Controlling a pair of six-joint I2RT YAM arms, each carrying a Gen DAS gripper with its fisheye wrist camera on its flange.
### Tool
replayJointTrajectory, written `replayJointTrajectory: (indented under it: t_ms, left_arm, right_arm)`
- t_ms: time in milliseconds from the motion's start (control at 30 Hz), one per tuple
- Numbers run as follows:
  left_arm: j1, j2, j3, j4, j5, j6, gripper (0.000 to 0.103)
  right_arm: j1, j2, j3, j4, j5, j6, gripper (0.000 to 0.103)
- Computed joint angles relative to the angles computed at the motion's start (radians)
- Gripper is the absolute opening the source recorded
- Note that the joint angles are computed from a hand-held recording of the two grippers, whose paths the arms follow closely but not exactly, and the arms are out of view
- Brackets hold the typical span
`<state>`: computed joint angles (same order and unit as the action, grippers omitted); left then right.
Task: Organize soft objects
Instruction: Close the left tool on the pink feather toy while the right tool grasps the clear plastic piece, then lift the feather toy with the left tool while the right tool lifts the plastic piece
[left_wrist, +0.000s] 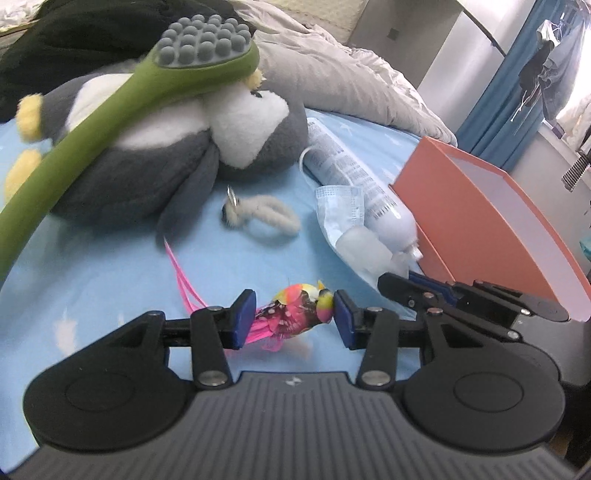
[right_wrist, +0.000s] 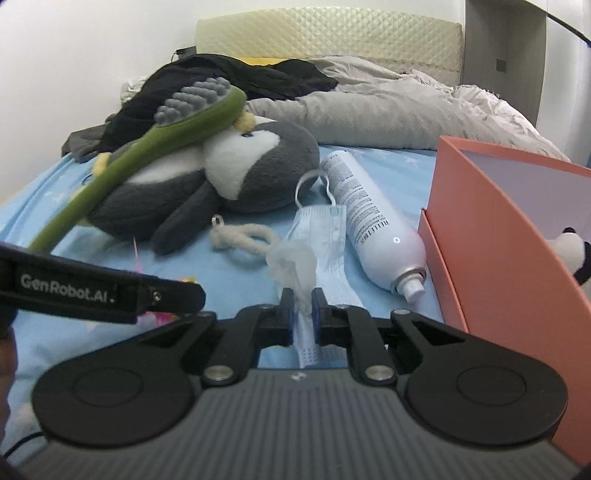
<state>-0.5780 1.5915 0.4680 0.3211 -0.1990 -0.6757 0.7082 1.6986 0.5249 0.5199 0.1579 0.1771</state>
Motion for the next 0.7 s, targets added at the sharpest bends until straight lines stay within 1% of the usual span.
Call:
replayJointTrajectory:
  t_ms: [67, 200, 300, 433, 500, 533, 600, 633, 700]
  left_arm:
    - [-0.049, -0.054, -0.032, -0.039, -0.037, -0.048, 0.052]
    - [-0.141, -0.151, -0.103, -0.099, -0.094, -0.159, 0.052]
    - [-0.216, -0.213, -0.146, -0.159, -0.137, -0.261, 0.052]
    - [-0.307, -0.253, -0.168, -0.228, -0.196, -0.357, 0.052]
    - [-0.351, -0.265, -0.172, -0.264, -0.227, -0.402, 0.052]
    - [-0.37, -0.271, -0.172, -0.28, -0.238, -0.422, 0.052]
    - [-0.383, -0.271, -0.174, -0.285, -0.245, -0.438, 0.052]
    - [-0.381, -0.273, -0.175, -0.286, -0.243, -0.436, 0.052]
    - [-0.386, -0.275, -0.177, -0.288, -0.246, -0.44, 0.052]
  right_arm:
    - [0.019, -0.047, -0.031, -0.019, 0.009, 0.008, 0.013]
    - [0.053, -0.138, -0.087, -0.096, 0.007, 0.024, 0.013]
    - [0.069, -0.198, -0.124, -0.154, -0.015, 0.048, 0.013]
    - [0.111, -0.265, -0.179, -0.199, 0.001, 0.067, 0.013]
    - [0.112, -0.288, -0.19, -0.237, -0.023, 0.087, 0.016]
    - [0.111, -0.303, -0.196, -0.255, -0.037, 0.096, 0.017]
    - [0.102, -0.344, -0.203, -0.305, -0.067, 0.119, 0.027]
    - [0.095, -0.363, -0.208, -0.319, -0.083, 0.128, 0.029]
    - [0.07, -0.4, -0.224, -0.334, -0.133, 0.154, 0.042]
